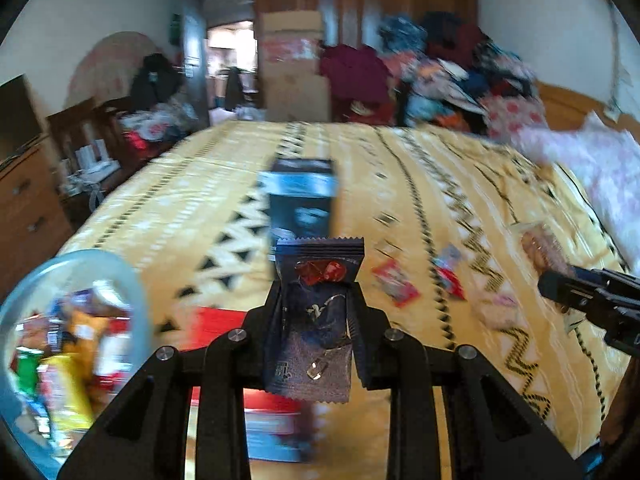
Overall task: Organize snacks
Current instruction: 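Carry the brown bar and dark blue packet over the glass bowl with both tools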
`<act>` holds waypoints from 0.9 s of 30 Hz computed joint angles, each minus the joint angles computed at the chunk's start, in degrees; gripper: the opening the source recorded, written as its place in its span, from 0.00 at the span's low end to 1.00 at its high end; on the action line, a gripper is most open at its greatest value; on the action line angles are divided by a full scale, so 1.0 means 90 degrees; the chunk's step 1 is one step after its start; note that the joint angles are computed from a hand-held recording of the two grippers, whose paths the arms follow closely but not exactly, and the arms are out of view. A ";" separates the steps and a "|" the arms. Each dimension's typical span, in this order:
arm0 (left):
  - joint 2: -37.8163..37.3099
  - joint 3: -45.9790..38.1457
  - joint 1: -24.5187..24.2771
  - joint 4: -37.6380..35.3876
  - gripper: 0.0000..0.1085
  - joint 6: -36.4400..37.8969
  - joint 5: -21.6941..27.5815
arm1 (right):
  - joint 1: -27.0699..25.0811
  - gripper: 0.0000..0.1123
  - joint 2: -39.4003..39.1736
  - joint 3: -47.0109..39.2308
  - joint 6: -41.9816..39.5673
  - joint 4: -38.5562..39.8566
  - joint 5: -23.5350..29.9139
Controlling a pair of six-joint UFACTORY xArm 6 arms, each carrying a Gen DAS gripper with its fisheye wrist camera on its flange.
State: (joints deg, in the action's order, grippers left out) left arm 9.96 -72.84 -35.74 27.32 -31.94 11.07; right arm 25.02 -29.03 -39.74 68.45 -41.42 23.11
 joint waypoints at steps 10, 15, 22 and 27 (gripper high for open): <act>-0.1030 0.0819 0.1484 -0.0144 0.28 0.0028 -0.0169 | 0.0799 0.30 0.2719 -0.3036 -0.2001 0.1518 -0.0623; -0.1135 0.0907 0.2237 -0.0944 0.28 0.0708 -0.0066 | 0.1199 0.30 0.4263 -0.4913 -0.3958 0.3531 -0.0451; -0.0780 0.0753 0.3178 -0.1408 0.28 0.1103 0.0351 | 0.1506 0.30 0.6487 -0.7995 -0.5560 0.5303 0.0831; -0.0463 0.0745 0.3394 -0.1444 0.28 0.1138 0.0498 | 0.1607 0.30 0.7959 -1.0286 -0.5725 0.5523 0.2014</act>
State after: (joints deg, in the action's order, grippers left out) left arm 5.80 -66.14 -5.19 14.33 -21.70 15.54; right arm 39.49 42.60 -132.31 16.92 8.28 41.24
